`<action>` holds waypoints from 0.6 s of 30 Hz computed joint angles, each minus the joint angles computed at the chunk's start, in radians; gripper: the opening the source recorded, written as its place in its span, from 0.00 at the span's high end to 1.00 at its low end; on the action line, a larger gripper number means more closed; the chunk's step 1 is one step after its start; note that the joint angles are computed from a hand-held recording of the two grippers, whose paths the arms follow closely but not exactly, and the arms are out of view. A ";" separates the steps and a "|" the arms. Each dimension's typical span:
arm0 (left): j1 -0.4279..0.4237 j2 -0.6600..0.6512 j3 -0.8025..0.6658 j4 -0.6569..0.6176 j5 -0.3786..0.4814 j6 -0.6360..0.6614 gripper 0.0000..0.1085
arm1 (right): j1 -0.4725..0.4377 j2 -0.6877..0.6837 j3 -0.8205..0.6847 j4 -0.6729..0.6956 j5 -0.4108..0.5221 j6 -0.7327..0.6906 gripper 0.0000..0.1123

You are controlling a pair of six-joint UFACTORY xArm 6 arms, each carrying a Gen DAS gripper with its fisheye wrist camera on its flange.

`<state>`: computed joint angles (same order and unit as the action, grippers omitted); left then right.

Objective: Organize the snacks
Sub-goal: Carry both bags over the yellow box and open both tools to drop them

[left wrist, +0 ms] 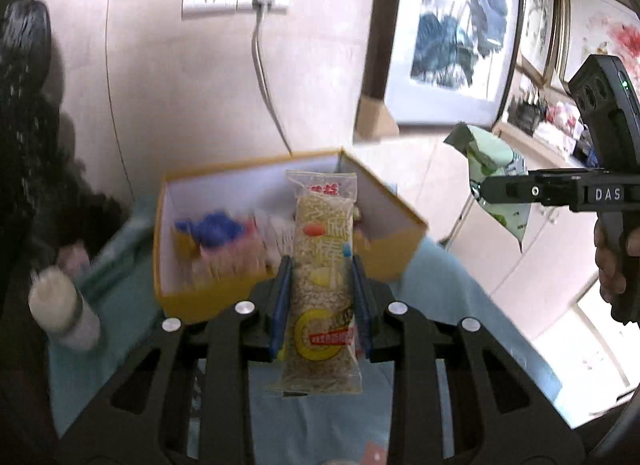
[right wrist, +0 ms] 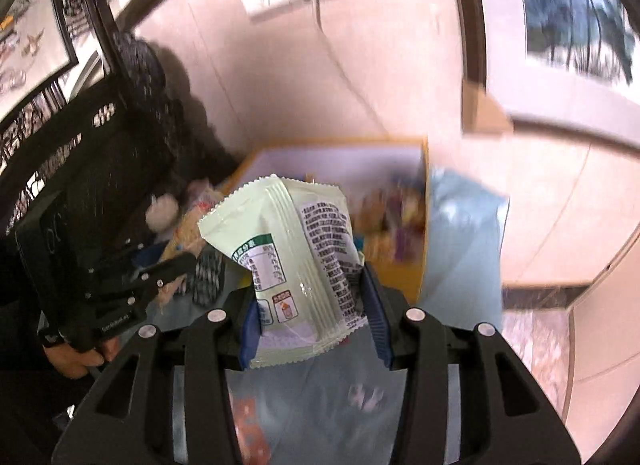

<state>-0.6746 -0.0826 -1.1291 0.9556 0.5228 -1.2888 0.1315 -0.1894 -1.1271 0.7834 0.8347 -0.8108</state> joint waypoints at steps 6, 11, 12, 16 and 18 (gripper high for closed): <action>0.048 0.073 -0.139 -0.070 0.060 0.124 0.74 | 0.012 0.143 -0.213 -0.036 -0.015 0.060 0.59; 0.091 0.136 -0.221 -0.119 0.108 0.167 0.74 | 0.032 0.238 -0.333 -0.085 -0.018 0.118 0.59; 0.098 0.150 -0.236 -0.124 0.113 0.173 0.74 | 0.041 0.255 -0.350 -0.096 -0.027 0.129 0.59; 0.131 0.215 -0.317 -0.130 0.170 0.177 0.54 | 0.073 0.366 -0.468 -0.132 -0.024 0.172 0.56; 0.146 0.256 -0.359 -0.126 0.226 0.149 0.07 | 0.085 0.416 -0.504 -0.187 -0.037 0.232 0.37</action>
<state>-0.5285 0.1738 -1.4884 0.8294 0.7484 -1.1396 0.2163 0.2261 -1.6307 0.5961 0.7978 -0.5783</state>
